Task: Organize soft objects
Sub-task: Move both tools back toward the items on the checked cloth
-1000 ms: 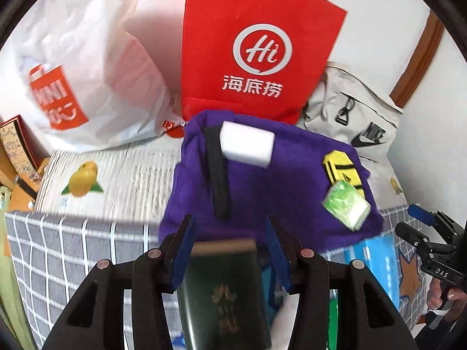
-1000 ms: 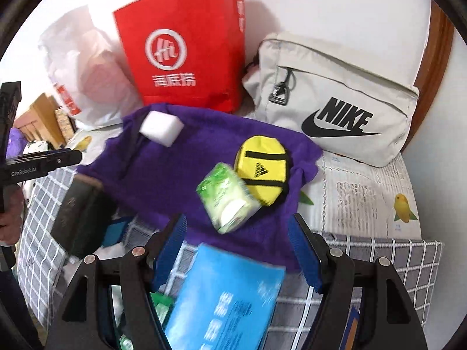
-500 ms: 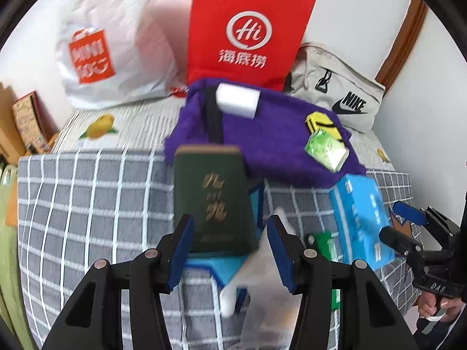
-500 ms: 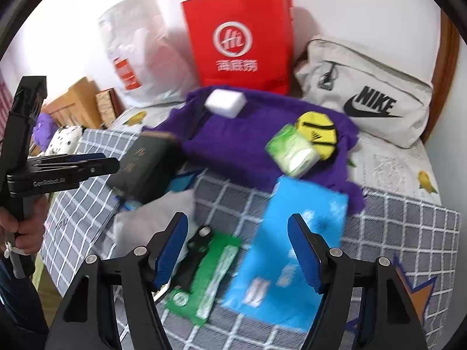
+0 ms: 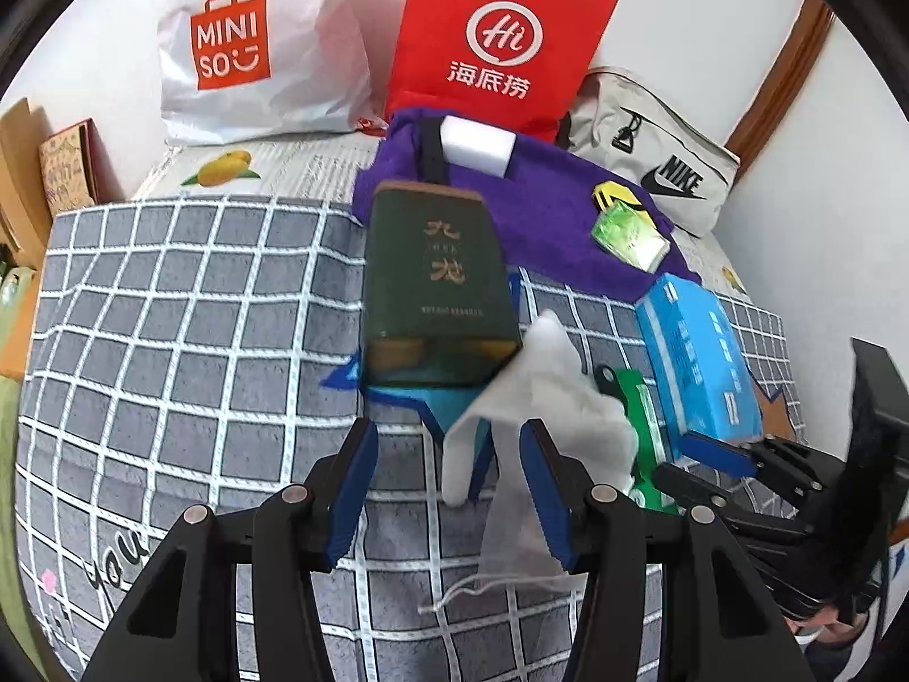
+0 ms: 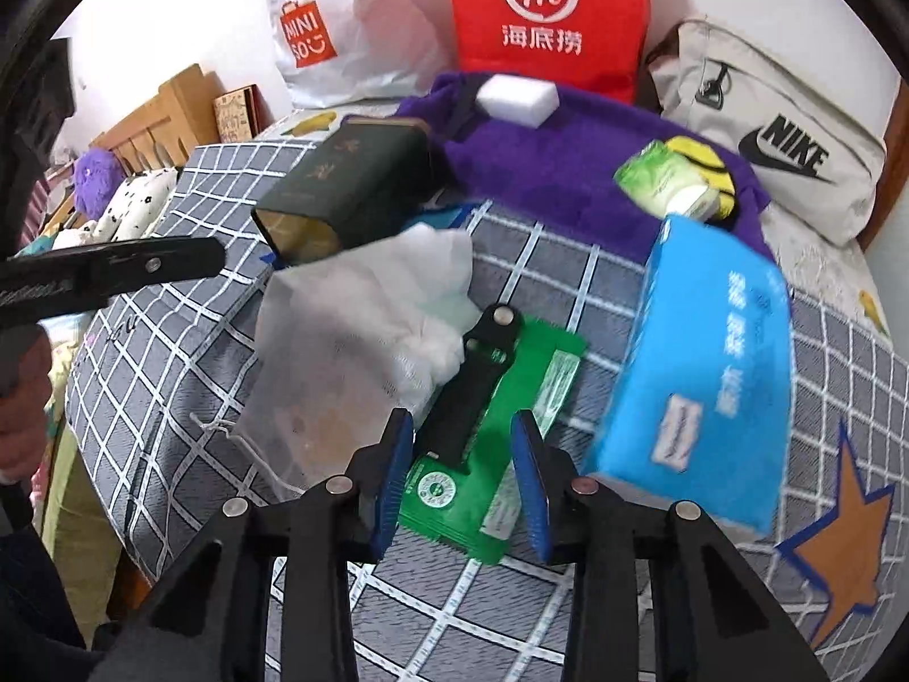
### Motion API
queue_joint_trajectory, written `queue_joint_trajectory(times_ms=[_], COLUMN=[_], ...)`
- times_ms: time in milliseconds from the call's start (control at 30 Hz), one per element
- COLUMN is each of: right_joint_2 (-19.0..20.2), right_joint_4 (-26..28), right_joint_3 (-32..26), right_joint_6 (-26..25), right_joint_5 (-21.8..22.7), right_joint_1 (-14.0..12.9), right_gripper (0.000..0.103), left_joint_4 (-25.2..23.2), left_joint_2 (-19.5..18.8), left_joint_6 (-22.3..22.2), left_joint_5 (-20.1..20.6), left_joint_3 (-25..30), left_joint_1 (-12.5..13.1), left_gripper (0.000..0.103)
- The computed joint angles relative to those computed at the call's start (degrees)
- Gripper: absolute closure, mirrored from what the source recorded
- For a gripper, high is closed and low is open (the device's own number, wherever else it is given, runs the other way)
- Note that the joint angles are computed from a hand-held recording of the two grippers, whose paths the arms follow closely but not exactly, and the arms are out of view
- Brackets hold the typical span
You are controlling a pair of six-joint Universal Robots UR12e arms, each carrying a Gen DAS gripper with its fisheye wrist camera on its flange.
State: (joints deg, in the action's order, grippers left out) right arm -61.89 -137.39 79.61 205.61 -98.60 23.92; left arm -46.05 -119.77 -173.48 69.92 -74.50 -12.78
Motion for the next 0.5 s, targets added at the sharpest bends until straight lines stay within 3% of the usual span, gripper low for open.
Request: queue_joint_trajectory(times_ms=[167,333,500], right_joint_2=[0.92,1.42,2.55], right_joint_4=[2.91,2.60,2.88], right_joint_3=[-0.83,-1.00,-2.49], right_joint_6=[2.23,4.78,6.15], right_joint_5=[-0.26,0.77,0.44], right_joint_1=[0.06,-0.34,-0.26], right_gripper=[0.067,0.067,0.060], left_joint_4=[0.80,0.79,0.39], left_joint_2=[0.43,0.43,0.33], left_joint_6=[-0.34,-0.31,-0.74], left_joint_5=[-0.63,0.48,-0.24], left_joint_3=[-1.58,-2.31,-2.51], left_joint_1=[0.32,0.40,0.89], left_gripper=[0.053,0.053,0.053])
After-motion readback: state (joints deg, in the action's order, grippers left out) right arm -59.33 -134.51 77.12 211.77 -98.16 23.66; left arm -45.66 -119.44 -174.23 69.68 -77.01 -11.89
